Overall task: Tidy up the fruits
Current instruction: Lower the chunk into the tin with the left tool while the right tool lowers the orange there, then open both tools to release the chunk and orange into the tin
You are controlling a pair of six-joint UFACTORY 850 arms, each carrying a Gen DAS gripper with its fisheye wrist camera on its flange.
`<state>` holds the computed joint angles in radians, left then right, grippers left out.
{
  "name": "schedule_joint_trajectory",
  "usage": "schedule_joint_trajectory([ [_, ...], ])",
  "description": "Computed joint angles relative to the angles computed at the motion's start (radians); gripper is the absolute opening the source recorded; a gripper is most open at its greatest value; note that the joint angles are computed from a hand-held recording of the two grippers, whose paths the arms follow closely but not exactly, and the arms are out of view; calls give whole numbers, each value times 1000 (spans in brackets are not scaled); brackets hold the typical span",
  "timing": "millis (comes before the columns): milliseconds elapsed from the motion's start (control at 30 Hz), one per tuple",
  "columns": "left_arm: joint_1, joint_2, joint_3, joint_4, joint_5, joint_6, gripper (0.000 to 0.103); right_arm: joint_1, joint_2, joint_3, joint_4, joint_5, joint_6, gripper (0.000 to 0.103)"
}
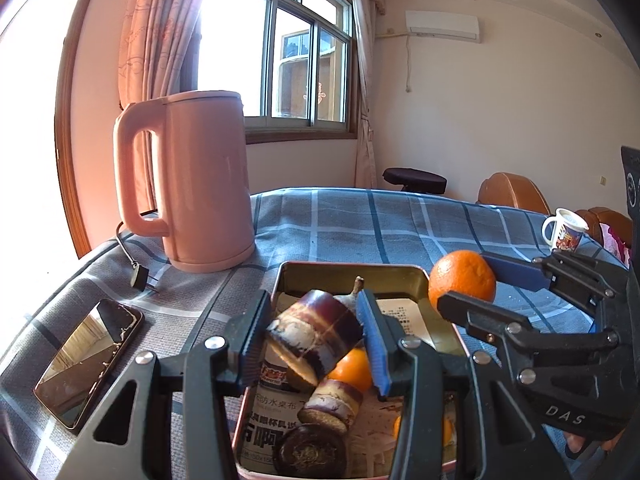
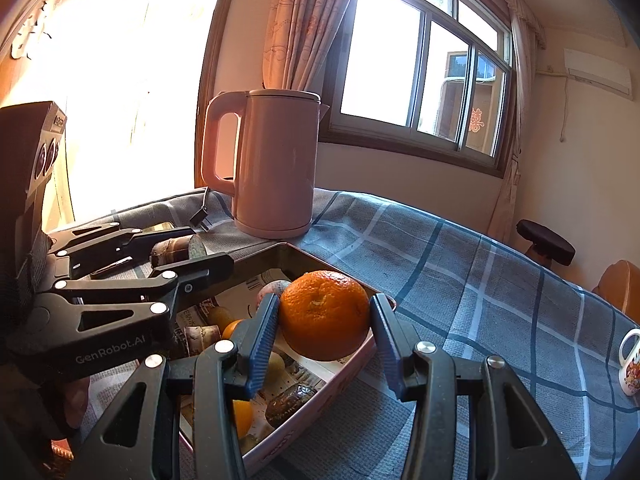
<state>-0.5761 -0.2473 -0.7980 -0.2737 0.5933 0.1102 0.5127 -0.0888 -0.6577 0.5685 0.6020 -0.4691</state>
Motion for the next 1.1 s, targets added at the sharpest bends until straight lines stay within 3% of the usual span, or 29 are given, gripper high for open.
schedule_joint_trajectory([
  [367, 28, -15, -28, 49, -91, -33, 47, -8, -51, -53, -21, -85, 12, 49],
  [700, 38, -45, -73, 103, -199, -63, 47, -8, -108, -108, 93, -198, -114, 49],
  [800, 34, -43, -71, 81, -193, -36, 49, -15, -104, -107, 67, -214, -86, 50],
  [933, 19, -26, -46, 2, -135, 38, 70, -7, -99, -100, 87, -206, -106, 55],
  [1100, 14, 7, -5, 44, -64, -18, 74, -5, -60, -59, 42, -161, -35, 56],
])
